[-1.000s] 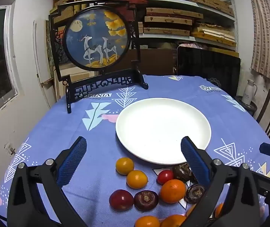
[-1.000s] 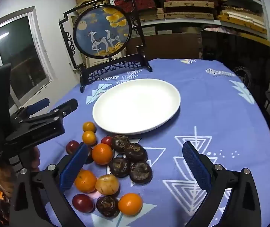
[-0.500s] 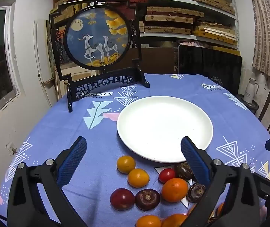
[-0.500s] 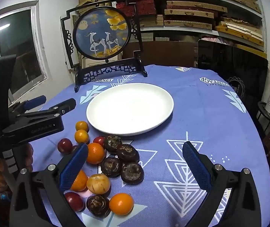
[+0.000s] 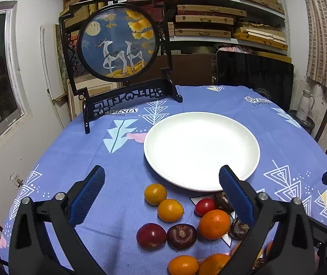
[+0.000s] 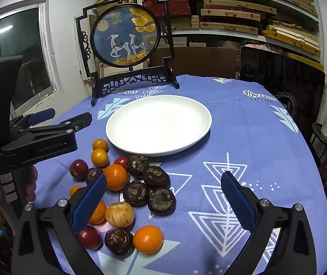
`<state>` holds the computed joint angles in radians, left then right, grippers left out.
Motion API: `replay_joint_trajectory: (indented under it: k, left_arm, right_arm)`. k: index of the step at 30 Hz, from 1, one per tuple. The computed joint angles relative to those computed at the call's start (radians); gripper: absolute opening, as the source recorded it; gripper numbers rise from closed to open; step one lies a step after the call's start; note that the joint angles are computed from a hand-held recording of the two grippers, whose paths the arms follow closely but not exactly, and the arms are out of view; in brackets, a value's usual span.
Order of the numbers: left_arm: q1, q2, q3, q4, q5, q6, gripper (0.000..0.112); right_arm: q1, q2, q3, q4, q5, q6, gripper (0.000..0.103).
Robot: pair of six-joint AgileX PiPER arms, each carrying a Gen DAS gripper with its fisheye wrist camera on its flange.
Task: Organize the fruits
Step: 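Move both tools toward the fruit pile beside the white plate, then grasp a small orange with the right tool while the left tool grasps another orange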
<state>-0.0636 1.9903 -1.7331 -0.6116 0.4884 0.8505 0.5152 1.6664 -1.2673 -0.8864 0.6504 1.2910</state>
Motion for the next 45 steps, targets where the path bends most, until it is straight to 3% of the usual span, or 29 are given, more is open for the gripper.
replay_joint_trajectory:
  k: [13, 21, 25, 30, 34, 38, 45]
  left_arm:
    - [0.016, 0.004, -0.013, 0.021, 0.026, -0.008, 0.098]
    - [0.104, -0.003, 0.006, -0.042, 0.077, 0.109, 0.098]
    - [0.153, -0.001, 0.007, -0.059, 0.122, 0.162, 0.098]
    - [0.209, -0.007, 0.049, -0.077, 0.167, 0.324, 0.098]
    - [0.237, -0.005, 0.070, -0.060, 0.260, 0.451, 0.098]
    - [0.239, -0.027, 0.149, -0.090, 0.271, 0.574, 0.098]
    - [0.183, 0.015, 0.157, -0.015, 0.245, 0.530, 0.098]
  right_arm:
    - [0.024, -0.010, 0.013, -0.020, 0.021, -0.008, 0.100]
    - [0.069, -0.048, 0.064, -0.055, 0.068, -0.028, 0.100]
    - [0.070, -0.077, 0.103, -0.014, 0.062, -0.104, 0.100]
    - [0.034, -0.106, 0.158, 0.145, 0.000, -0.291, 0.100]
    - [-0.010, -0.082, 0.170, 0.311, -0.056, -0.467, 0.085]
    - [-0.072, -0.005, 0.120, 0.540, -0.052, -0.696, 0.054]
    - [-0.084, 0.060, 0.069, 0.640, -0.096, -0.824, 0.049]
